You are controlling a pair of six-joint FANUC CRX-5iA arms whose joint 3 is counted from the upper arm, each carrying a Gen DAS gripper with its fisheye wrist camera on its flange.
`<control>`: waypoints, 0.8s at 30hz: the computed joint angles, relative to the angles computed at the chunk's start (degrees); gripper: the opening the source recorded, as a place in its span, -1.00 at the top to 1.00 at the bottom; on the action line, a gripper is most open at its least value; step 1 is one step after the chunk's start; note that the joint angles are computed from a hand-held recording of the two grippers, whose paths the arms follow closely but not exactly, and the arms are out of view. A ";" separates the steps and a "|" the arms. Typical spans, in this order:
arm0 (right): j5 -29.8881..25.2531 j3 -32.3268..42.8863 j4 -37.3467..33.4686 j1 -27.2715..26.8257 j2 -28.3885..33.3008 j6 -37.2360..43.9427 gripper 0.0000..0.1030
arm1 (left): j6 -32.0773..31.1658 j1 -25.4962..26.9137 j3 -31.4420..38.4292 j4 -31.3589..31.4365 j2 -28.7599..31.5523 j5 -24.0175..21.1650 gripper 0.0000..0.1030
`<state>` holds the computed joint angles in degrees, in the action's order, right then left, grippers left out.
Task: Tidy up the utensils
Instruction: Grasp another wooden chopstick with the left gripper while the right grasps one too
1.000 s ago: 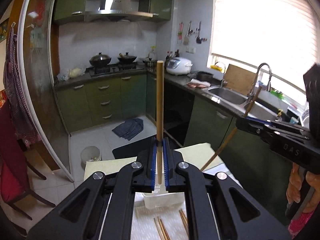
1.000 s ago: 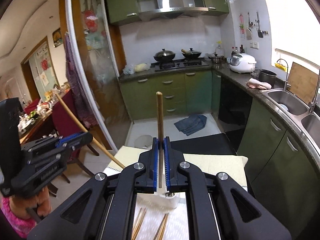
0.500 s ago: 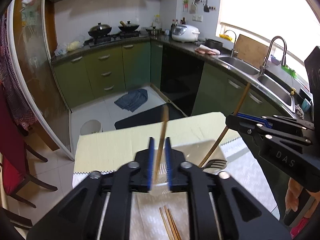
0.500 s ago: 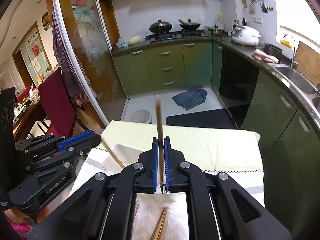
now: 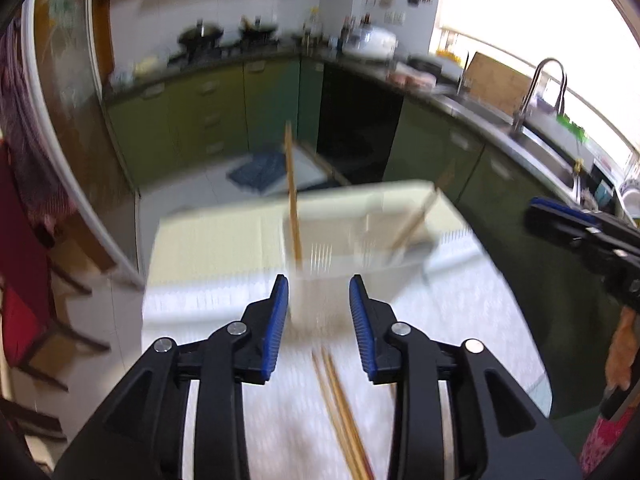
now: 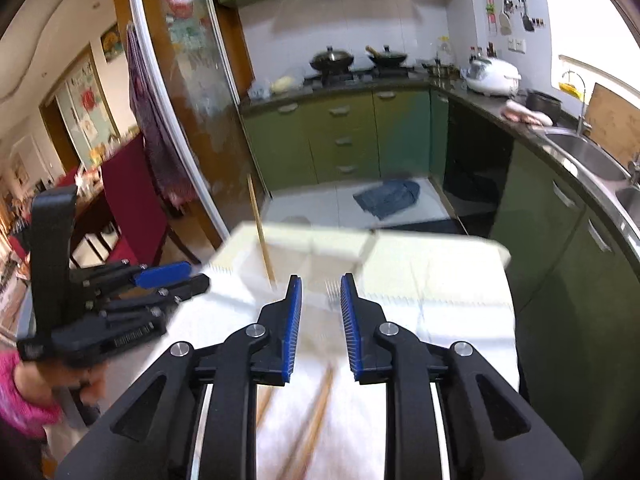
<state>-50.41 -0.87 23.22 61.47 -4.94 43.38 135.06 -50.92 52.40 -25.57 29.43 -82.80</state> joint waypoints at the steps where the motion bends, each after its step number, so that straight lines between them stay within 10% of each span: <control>1: -0.74 -1.99 -0.03 0.79 -1.27 -0.41 0.60 | 0.85 0.18 -2.39 1.73 -0.64 0.25 0.41; 8: -3.87 -11.30 -3.41 2.10 -5.33 -2.44 0.60 | 2.27 2.01 -10.92 12.09 1.21 0.33 0.41; 24: -5.12 -10.71 -10.63 -0.11 -1.31 3.16 0.60 | 4.26 3.56 -5.42 14.64 9.04 -5.42 0.41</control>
